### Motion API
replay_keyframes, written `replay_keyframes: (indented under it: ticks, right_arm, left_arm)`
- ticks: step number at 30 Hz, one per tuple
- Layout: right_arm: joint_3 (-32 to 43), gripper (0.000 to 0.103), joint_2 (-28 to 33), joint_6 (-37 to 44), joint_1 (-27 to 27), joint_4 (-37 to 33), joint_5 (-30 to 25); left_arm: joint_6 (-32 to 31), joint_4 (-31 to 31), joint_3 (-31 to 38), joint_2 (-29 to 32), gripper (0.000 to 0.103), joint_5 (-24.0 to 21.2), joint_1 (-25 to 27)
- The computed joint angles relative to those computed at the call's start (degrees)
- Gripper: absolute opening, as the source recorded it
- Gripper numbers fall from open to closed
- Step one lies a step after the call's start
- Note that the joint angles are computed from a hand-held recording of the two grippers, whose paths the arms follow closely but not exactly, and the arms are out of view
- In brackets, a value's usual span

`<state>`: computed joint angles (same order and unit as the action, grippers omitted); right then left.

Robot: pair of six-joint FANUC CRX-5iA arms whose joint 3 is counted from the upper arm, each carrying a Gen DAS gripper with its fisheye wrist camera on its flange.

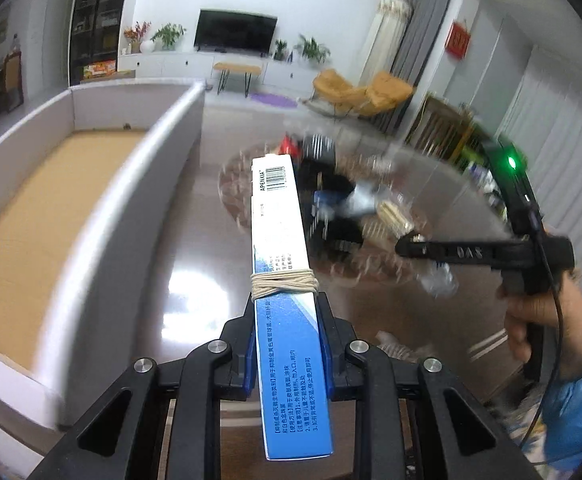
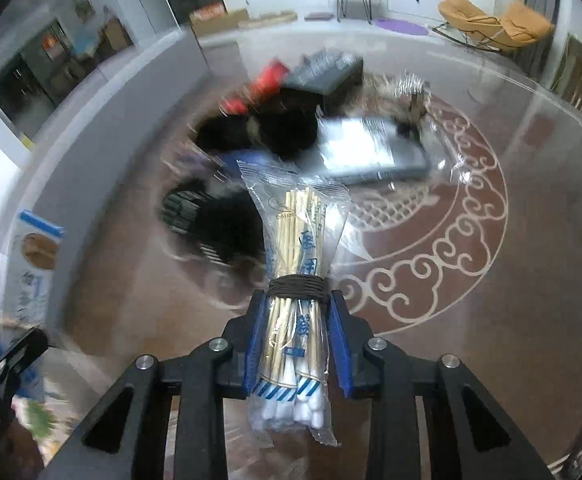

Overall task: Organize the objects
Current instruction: 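Carry box and swab bundle into the white bin and open both grippers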

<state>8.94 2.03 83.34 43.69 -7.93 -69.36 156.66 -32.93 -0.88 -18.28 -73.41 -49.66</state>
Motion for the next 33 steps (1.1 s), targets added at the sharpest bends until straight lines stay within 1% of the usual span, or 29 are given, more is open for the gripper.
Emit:
replay_keyframes:
  ticks: [1, 5, 6, 7, 8, 9, 11, 12, 13, 14, 15, 16, 17, 18, 19, 20, 21, 22, 23, 24, 25, 26, 27, 28, 29, 30, 31, 32, 33]
  right_arm:
    - [1.58, 0.031, -0.26, 0.69, -0.32, -2.19, -0.99]
    - [10.73, 0.031, 0.53, 3.11, 1.02, -12.68, -3.98]
    - [13.44, 0.031, 1.33, 3.66, 2.2, -15.19, -4.34]
    - [15.18, 0.031, 2.05, 3.81, 3.77, -16.56, -4.09]
    - [17.18, 0.031, 2.95, 4.0, 5.44, -18.09, -4.11]
    - [19.4, 0.031, 4.15, 4.03, 7.36, -19.3, -4.37]
    - [22.9, 0.031, 7.28, 3.82, 12.01, -18.55, -3.42]
    - [23.35, 0.031, 7.97, 3.15, 13.85, -17.49, -2.76]
    - [24.07, 0.031, 9.03, 2.44, 15.39, -16.8, -2.5]
    - [25.99, 0.032, 11.26, 1.85, 16.59, -16.38, -3.28]
    - [28.34, 0.035, 14.18, 0.7, 17.85, -15.09, -5.24]
    - [30.23, 0.05, 16.57, -0.8, 18.64, -13.98, -7.11]
    - [30.77, 0.061, 17.75, -2.3, 19.27, -12.99, -7.85]
    - [29.48, 0.076, 17.39, -3.34, 19.76, -11.59, -6.88]
    - [26.81, 0.079, 15.7, -3.53, 20.15, -10.08, -4.45]
    - [22.19, 0.08, 12.43, -2.89, 20.64, -7.72, -0.45]
    - [19.18, 0.085, 10.23, -2.43, 20.83, -5.95, 1.76]
    - [15.43, 0.091, 7.62, -2.12, 20.79, -4.12, 4.58]
    - [10.32, 0.095, 3.97, -2.47, 20.71, -1.53, 8.57]
    - [6.08, 0.102, 0.88, -3.13, 20.53, 0.92, 11.47]
    - [0.22, 0.103, -2.81, -5.0, 20.47, 5.08, 15.2]
    - [-4.42, 0.103, -5.76, -7.17, 20.18, 9.0, 17.59]
    - [-8.97, 0.103, -8.13, -9.31, 19.32, 12.83, 19.31]
    - [-12.17, 0.103, -9.32, -11.04, 18.35, 15.86, 20.35]
    - [-17.12, 0.103, -11.23, -14.03, 17.08, 20.53, 21.54]
    - [-19.67, 0.103, -11.94, -15.59, 16.01, 23.29, 21.95]
    - [-20.92, 0.103, -12.25, -16.4, 14.56, 25.36, 21.01]
    - [-22.72, 0.103, -12.39, -17.32, 12.95, 27.24, 20.51]
    - [-24.46, 0.103, -12.66, -18.14, 11.15, 28.66, 20.32]
  left_arm:
    - [-0.11, -0.47, 0.2, -0.74, 0.024, -0.54, -0.08]
    - [-2.03, -5.4, 2.23, -5.83, 0.024, -8.08, 0.08]
    - [-3.54, -6.78, 2.81, -6.91, 0.024, -11.45, 0.85]
    - [-4.65, -7.25, 2.97, -7.6, 0.024, -13.59, 1.74]
    - [-6.74, -7.08, 2.31, -9.3, 0.024, -15.92, 4.62]
    - [-7.86, -6.36, 1.47, -10.41, 0.024, -16.49, 6.68]
    - [-11.63, -3.91, -1.03, -12.79, 0.025, -18.04, 13.41]
    - [-13.16, -2.72, -2.21, -13.45, 0.025, -17.89, 15.98]
    - [-16.1, -0.36, -3.88, -14.15, 0.028, -18.01, 20.56]
    - [-18.45, 1.93, -4.94, -14.39, 0.045, -17.57, 24.0]
    - [-20.19, 2.6, -5.8, -13.55, 0.059, -19.48, 26.79]
    - [-20.55, 2.73, -6.21, -13.07, 0.081, -19.73, 27.59]
    - [-19.41, 0.95, -6.18, -12.35, 0.083, -21.26, 26.38]
    - [-17.28, -2.11, -5.56, -11.47, 0.083, -23.52, 23.17]
    - [-14.6, -5.27, -4.66, -10.61, 0.083, -25.67, 18.99]
    - [-13.12, -6.91, -4.05, -10.01, 0.083, -26.65, 16.81]
    - [-10.19, -9.4, -2.77, -8.93, 0.083, -28.59, 12.63]
    - [-8.59, -10.97, -1.56, -8.31, 0.083, -29.78, 9.8]
    - [-6.29, -12.63, -0.15, -7.2, 0.083, -30.6, 5.87]
    - [-4.49, -14.09, 1.52, -5.88, 0.083, -30.7, 2.1]
    - [-3.0, -15.18, 3.39, -4.28, 0.084, -29.85, -1.78]
    - [-2.56, -16.06, 4.53, -3.26, 0.086, -28.83, -3.67]
    - [-1.79, -16.21, 6.32, -1.41, 0.088, -25.99, -6.95]
    - [-1.51, -16.66, 7.16, -0.32, 0.093, -24.7, -8.24]
    - [-0.98, -17.22, 8.52, 1.45, 0.1, -22.41, -10.67]
    - [-0.44, -17.18, 9.5, 3.39, 0.103, -19.65, -12.29]
    - [-0.14, -16.69, 10.01, 4.86, 0.103, -17.74, -13.0]
    - [-0.56, -15.14, 10.7, 6.64, 0.103, -15.22, -12.59]
    - [-0.98, -12.49, 10.92, 8.83, 0.103, -12.53, -11.75]
